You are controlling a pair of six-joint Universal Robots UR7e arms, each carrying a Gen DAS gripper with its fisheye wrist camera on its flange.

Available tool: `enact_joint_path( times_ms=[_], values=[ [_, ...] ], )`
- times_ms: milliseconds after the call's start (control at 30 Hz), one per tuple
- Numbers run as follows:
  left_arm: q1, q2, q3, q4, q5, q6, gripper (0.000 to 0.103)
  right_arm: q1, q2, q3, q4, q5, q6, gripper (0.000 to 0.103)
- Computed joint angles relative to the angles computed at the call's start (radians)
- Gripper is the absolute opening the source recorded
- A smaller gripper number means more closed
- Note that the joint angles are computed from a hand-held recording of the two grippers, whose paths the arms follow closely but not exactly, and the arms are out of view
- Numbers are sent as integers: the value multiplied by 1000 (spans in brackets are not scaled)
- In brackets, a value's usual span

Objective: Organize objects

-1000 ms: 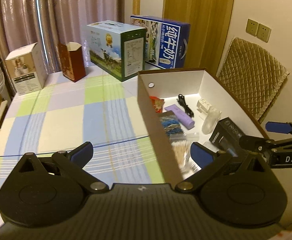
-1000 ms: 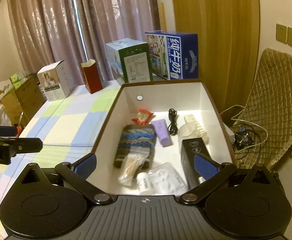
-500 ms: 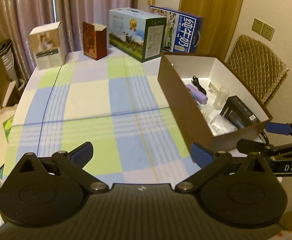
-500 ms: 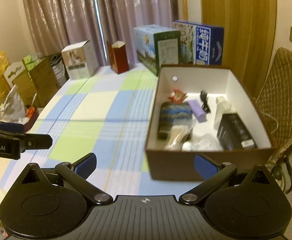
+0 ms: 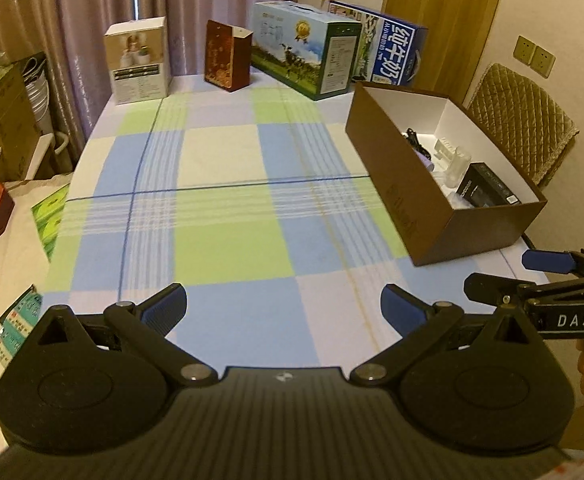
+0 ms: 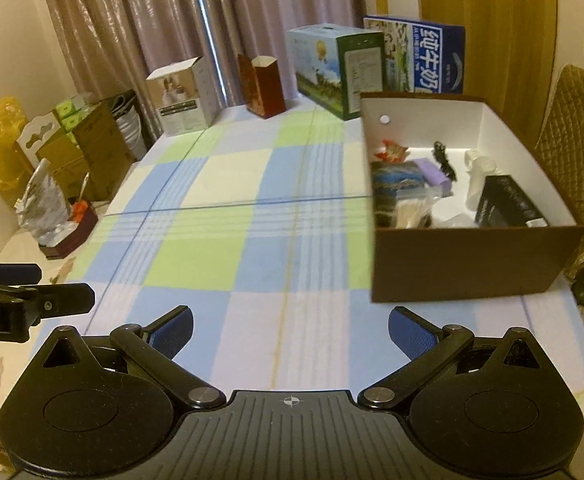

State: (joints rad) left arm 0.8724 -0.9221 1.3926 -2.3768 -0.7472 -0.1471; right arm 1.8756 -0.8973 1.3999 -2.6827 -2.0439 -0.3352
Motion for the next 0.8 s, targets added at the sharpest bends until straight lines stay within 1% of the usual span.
enact_joint_path(
  times_ms=[367,467,800],
  values=[
    [2,-100,115,-8,16,-26,102,25,3,38,-4,-3,22,101],
    [4,-111,127,-2,25,-36,102,29,4,42,-2,-5,27,101],
    [11,-125,146,-2,22,-39,102,31,7,47,1,-15,40,101]
  ],
)
